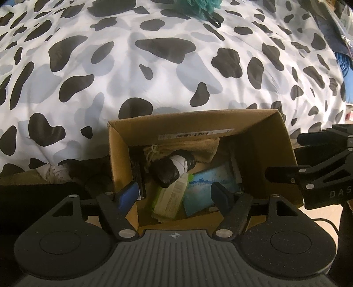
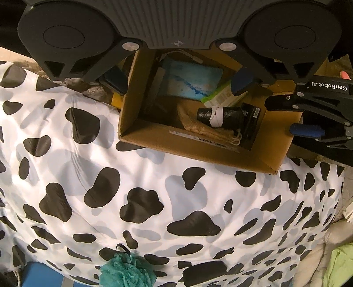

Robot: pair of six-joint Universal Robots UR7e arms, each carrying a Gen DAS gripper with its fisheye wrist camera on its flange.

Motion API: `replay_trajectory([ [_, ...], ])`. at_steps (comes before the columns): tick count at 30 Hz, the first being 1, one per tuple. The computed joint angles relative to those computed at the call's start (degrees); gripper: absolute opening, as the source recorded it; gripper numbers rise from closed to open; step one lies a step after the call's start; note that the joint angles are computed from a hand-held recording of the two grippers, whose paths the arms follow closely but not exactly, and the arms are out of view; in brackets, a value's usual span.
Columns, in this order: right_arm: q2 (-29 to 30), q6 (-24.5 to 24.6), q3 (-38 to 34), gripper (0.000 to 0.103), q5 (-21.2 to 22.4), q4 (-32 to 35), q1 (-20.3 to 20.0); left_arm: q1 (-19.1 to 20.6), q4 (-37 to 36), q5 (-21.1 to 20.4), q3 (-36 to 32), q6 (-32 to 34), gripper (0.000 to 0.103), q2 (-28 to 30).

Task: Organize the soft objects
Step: 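Carry the black roll and white strap to the cardboard box and release both inside, then move both open tools back toward the teal loofah on the bedspread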

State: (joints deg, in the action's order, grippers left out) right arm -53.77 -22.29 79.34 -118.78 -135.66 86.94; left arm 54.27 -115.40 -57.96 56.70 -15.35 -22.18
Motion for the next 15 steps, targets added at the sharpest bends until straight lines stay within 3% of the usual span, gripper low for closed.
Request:
replay_trajectory([
  [15,-0.34,-0.06,0.61,0.100,0.63,-3.76,-0.20,-0.02,-2.43,0.10,0.76,0.26,0.071,-0.36],
])
